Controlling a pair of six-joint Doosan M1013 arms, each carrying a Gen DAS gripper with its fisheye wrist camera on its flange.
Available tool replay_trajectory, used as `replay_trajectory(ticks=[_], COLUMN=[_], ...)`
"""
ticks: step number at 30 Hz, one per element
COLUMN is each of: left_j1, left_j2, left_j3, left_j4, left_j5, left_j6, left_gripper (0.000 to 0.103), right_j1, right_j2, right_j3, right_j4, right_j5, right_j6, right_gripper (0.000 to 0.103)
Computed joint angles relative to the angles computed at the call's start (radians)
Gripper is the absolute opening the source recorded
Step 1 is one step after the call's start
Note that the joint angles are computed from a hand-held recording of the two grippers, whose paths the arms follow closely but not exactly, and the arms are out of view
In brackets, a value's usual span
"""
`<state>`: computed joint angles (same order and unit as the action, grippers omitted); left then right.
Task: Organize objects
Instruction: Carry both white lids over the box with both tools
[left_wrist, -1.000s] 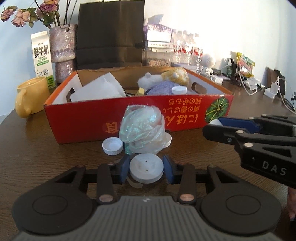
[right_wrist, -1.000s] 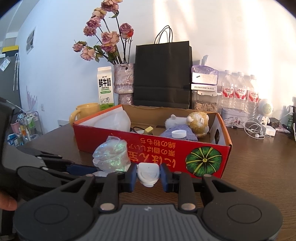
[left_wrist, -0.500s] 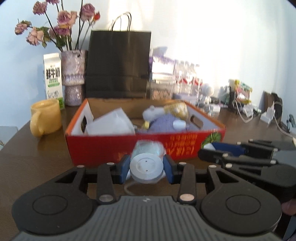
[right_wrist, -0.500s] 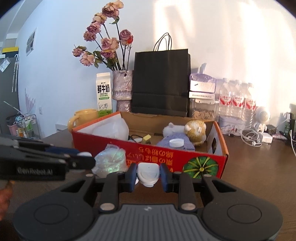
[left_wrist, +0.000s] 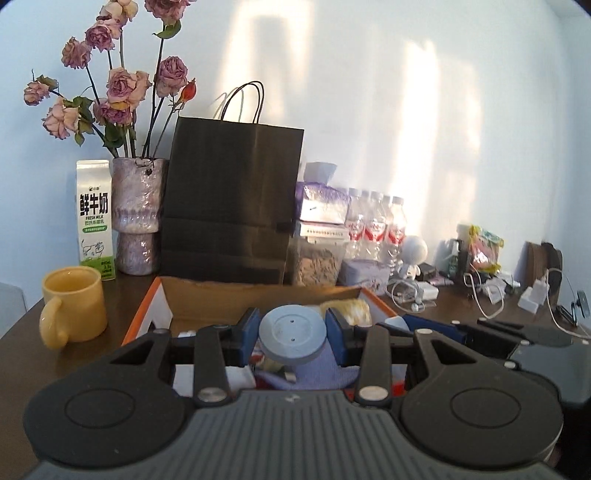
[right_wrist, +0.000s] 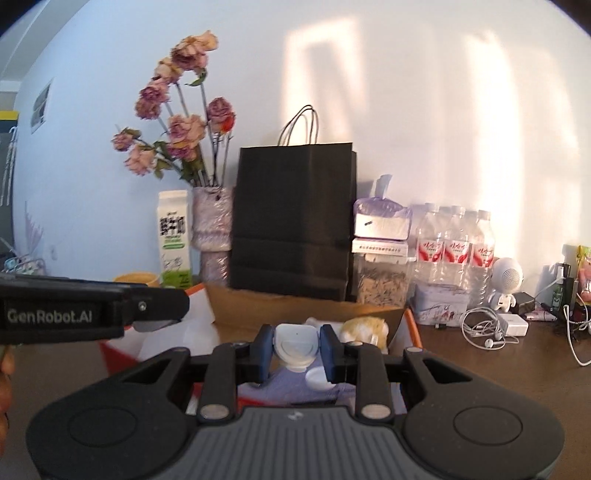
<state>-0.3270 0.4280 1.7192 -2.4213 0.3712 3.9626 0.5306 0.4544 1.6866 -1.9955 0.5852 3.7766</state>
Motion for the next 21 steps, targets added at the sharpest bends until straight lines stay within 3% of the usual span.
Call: replay_trajectory(ticks=[9, 12, 16, 21], left_j1=[-0.014, -0.011, -0.007, -0.004], left_j2=[0.07, 0.096, 0.118, 0.124], left_j3=[-0.093, -0.129, -0.155, -0.162], left_j4=[-0.004, 0.09, 0.126, 0.141], left_j5=[-0.024, -0.058, -0.086, -0.1], left_j6=[-0.011, -0.099, -0.13, -0.142], left_gripper=[0.04, 0.04, 0.04, 0.04], right_j1=[-0.041, -0.056, -0.072, -0.071], right_j2=[0.043, 0.056, 0.064, 0.069], right_j3=[-0.058, -0.064, -0.073, -0.078], right_j4=[0.004, -0.003, 0.029, 0.064], right_j5=[0.001, -0.015, -0.067, -0.069], right_j6=[0.015, 0.024, 0.013, -0.024], right_gripper=[0.026, 0.026, 0.026, 0.026])
